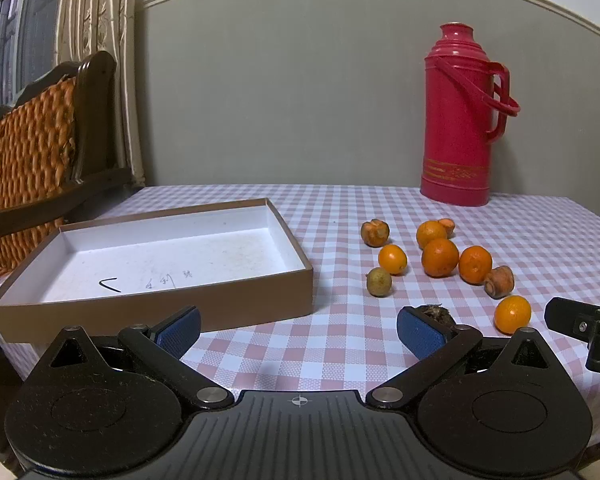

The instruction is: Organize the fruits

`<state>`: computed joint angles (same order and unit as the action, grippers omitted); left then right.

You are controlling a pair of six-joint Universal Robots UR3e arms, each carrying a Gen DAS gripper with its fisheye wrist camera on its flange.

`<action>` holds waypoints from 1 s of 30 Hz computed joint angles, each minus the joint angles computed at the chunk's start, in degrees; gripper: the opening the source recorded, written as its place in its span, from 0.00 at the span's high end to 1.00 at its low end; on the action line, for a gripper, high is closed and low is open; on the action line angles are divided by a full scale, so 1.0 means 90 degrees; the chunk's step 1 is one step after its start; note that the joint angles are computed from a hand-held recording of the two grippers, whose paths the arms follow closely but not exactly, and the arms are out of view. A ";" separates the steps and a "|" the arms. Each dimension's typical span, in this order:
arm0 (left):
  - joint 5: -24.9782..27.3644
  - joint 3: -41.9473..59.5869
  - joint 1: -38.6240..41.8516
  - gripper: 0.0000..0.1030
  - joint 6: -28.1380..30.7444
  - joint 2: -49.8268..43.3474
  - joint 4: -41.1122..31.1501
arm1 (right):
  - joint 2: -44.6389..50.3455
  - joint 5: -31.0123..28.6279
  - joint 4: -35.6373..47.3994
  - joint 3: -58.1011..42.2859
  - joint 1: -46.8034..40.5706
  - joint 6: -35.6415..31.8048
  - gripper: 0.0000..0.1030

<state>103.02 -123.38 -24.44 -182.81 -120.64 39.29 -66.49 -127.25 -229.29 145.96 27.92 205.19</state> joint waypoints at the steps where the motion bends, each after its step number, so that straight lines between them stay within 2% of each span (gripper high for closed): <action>1: 0.0002 0.0004 -0.0002 0.00 -0.0002 0.0000 -0.0005 | 0.0012 -0.0014 -0.0011 -0.0003 0.0008 0.0006 0.06; 11: -0.0207 -0.0044 -0.0006 0.00 0.0109 -0.0037 0.0147 | 0.0111 -0.0040 -0.0183 -0.0004 0.0021 -0.0099 0.07; 14: -0.0353 -0.0082 0.0016 0.00 0.0157 -0.0035 0.0191 | 0.0073 0.0045 -0.0062 -0.0022 -0.0025 -0.0114 0.14; 16: -0.0460 -0.0098 0.0022 0.00 0.0213 -0.0047 0.0215 | -0.0028 0.0216 0.0062 0.0028 -0.0126 -0.0099 0.27; 23: -0.0563 0.0109 -0.0150 0.00 0.0480 -0.0260 0.0254 | -0.0153 0.0656 0.0269 0.0109 -0.0438 0.0102 0.33; 26: -0.0564 0.0304 -0.0222 0.00 0.0465 -0.0366 0.0113 | -0.0171 0.0717 0.0460 0.0002 -0.0513 0.0049 0.40; 28: -0.0582 0.0432 -0.0229 0.00 0.0423 -0.0424 0.0016 | -0.0263 0.0957 0.0548 0.0025 -0.0690 0.0032 0.48; 30: -0.0789 0.0498 -0.0159 0.14 0.0436 -0.0448 -0.0075 | -0.0376 0.1274 0.0595 0.0082 -0.0934 0.0029 0.49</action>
